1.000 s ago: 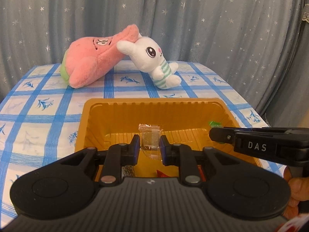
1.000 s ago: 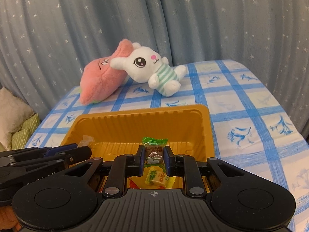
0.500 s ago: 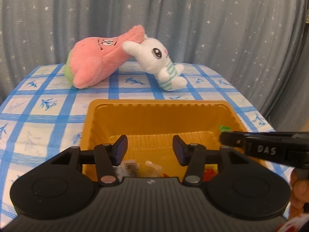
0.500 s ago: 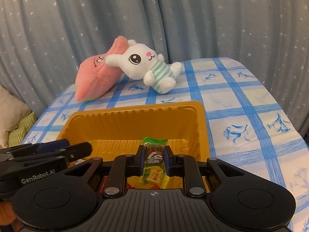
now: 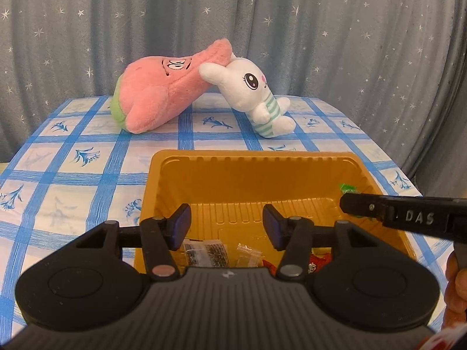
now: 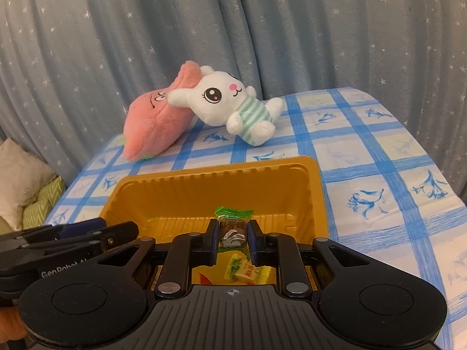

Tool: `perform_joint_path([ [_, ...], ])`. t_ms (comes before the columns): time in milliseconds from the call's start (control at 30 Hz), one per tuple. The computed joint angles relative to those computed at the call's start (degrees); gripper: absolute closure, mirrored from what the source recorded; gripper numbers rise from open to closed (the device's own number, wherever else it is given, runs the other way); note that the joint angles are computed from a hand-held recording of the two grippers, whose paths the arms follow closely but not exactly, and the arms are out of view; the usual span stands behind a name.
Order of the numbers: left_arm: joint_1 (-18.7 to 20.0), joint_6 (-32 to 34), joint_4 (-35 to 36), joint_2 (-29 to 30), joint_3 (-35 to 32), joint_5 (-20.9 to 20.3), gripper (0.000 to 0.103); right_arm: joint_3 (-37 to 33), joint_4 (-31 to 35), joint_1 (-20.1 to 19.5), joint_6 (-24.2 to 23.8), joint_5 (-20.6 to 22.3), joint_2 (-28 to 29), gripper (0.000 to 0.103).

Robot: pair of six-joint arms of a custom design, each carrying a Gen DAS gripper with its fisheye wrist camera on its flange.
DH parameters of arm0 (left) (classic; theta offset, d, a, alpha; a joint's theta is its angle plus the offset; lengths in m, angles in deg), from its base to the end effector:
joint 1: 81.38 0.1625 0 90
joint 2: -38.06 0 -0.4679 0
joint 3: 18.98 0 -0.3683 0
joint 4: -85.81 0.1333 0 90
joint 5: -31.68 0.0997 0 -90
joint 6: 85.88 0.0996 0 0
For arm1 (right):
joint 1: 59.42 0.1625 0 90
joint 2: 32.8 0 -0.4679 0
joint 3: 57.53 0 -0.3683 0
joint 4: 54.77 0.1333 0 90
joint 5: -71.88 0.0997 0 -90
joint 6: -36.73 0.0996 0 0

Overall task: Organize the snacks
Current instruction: 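Lower both held snacks into the tray and open both grippers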

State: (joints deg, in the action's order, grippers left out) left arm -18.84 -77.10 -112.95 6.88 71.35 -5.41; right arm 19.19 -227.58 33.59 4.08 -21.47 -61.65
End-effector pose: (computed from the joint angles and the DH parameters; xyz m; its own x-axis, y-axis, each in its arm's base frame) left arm -0.1338 -0.7188 0.1256 -0.7601 -0.1702 -0.6271 0.4198 0.6081 -0.6738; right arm 0.1691 -0.7878 0.0907 -0.8176 -0.4576 0.3493 -0.5750 0.6790 -0.4564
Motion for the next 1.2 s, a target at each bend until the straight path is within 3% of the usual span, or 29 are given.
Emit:
perform_joint_path([
  [133,0.09,0.21,0.15,-0.2,0.35,0.18,0.046,-0.74,2.97,-0.85,3.95,3.74,-0.38,0.08],
  [167,0.09,0.21,0.17,-0.28,0.5,0.21,0.045,-0.82,2.76,-0.93,4.73,3.88,-0.36,0.07],
  [200,0.09,0.22,0.17,-0.34,0.62,0.29,0.044,-0.81,2.21,-0.98,5.26,3.92,-0.36,0.054],
  [267,0.06,0.19,0.12,-0.46,0.9,0.44,0.043,-0.42,0.42,-1.12,6.13,4.0,-0.43,0.042],
  [633,-0.19,0.18,-0.38,-0.69,1.56,-0.01,0.036,0.08,-1.69,-0.89,4.8,1.48,-0.53,0.042],
  [1200,-2.87,1.0,-3.57,-1.63,6.27,0.95,0.029,5.49,-8.87,-0.77,1.15,1.84,-3.5,0.042],
])
